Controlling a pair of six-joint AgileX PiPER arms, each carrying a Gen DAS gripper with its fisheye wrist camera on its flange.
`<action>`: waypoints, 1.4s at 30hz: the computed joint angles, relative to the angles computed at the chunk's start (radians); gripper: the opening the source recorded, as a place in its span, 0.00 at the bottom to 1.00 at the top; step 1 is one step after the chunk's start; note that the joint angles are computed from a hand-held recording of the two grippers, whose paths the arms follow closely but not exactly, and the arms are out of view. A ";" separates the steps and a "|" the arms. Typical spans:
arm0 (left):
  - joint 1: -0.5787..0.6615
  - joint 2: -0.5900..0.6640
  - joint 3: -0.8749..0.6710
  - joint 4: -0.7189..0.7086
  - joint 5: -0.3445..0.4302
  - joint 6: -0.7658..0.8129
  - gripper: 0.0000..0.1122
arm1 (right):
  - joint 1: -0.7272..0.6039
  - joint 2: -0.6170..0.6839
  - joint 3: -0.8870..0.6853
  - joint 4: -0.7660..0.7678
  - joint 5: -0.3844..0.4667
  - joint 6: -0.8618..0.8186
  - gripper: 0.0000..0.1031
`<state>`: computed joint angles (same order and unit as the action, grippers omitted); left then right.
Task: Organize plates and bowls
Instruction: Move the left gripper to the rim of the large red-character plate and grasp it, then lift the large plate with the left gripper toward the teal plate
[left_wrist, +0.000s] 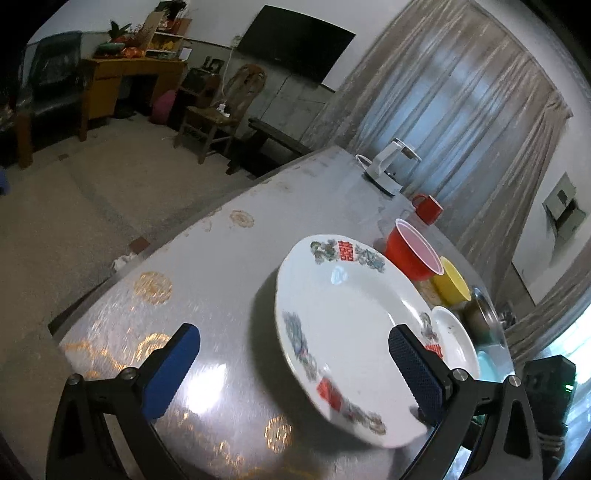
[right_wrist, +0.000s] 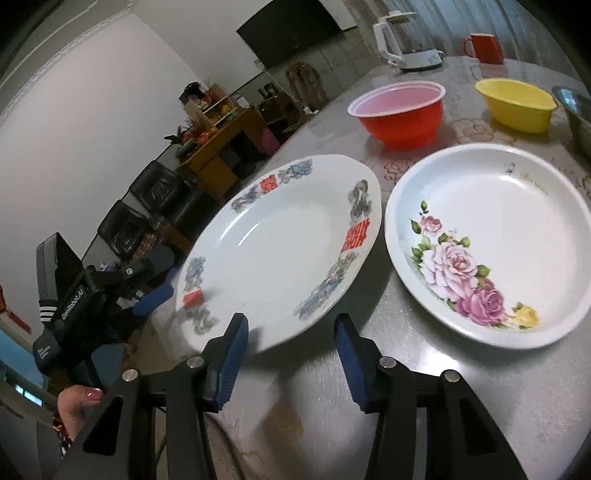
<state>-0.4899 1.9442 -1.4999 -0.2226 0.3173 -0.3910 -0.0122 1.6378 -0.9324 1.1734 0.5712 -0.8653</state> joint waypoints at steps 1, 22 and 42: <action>0.004 0.014 -0.020 -0.025 0.007 0.027 0.92 | -0.005 0.018 0.001 0.050 0.005 -0.028 0.44; 0.016 0.329 -0.556 0.044 0.350 0.135 0.36 | 0.015 0.074 0.001 0.276 -0.070 -0.283 0.28; -0.031 0.263 -0.360 0.273 0.130 0.027 0.33 | 0.048 0.069 0.009 0.306 -0.137 -0.333 0.30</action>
